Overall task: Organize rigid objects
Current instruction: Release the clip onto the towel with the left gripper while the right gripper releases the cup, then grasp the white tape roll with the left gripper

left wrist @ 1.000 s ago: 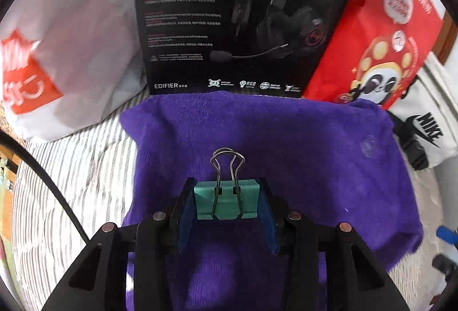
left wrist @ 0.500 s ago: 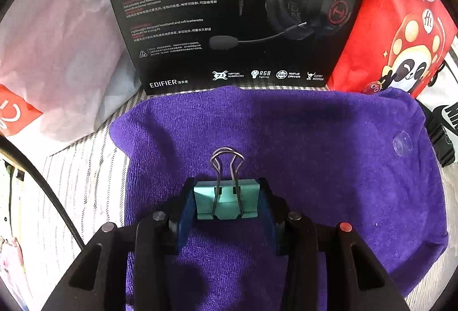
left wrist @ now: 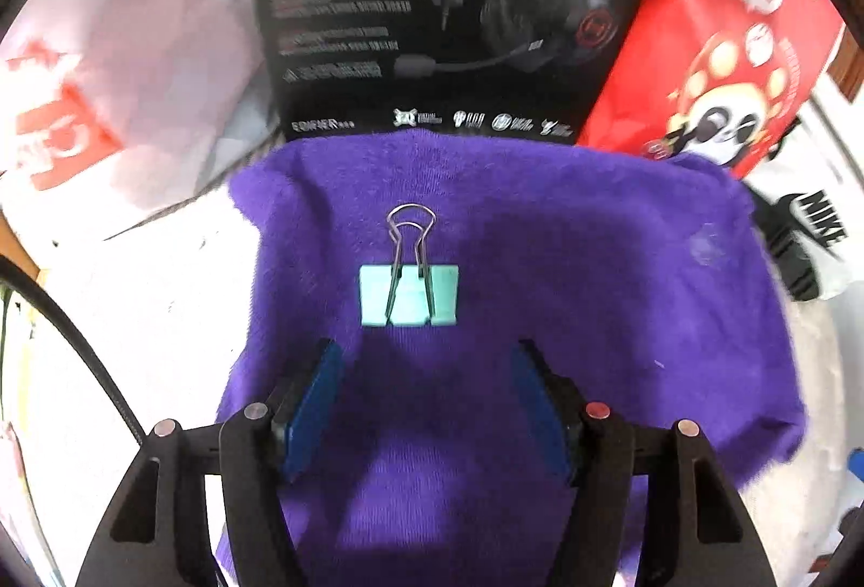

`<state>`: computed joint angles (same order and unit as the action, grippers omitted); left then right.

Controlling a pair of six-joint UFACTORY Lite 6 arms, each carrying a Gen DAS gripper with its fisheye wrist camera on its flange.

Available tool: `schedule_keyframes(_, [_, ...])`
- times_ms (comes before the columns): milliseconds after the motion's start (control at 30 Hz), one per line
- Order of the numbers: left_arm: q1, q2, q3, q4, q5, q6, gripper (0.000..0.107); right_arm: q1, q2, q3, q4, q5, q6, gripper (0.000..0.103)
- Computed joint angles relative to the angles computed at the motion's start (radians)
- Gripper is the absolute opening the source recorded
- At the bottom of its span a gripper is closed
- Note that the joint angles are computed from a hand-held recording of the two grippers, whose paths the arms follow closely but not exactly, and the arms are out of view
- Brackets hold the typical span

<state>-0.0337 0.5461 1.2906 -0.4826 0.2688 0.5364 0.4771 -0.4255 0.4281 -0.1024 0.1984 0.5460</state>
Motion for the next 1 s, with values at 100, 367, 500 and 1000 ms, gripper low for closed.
schedule_keyframes(100, [0.017,-0.184,-0.167,-0.097,-0.006,0.123,0.063,0.042,-0.052,-0.018,-0.137,0.033,0.170,0.067])
schedule_keyframes(367, [0.214,-0.740,-0.683,-0.432,0.138,0.679,0.063,0.185,-0.172,-0.071,-0.354,0.128,0.498,0.067])
schedule_keyframes(500, [0.377,-0.806,-0.818,-0.473,0.174,0.900,0.063,0.285,-0.183,-0.069,-0.470,0.190,0.670,0.068])
schedule_keyframes(1000, [0.592,-0.701,-0.961,-0.725,0.218,1.544,0.063,0.525,-0.094,-0.069,-0.633,0.315,0.999,0.069])
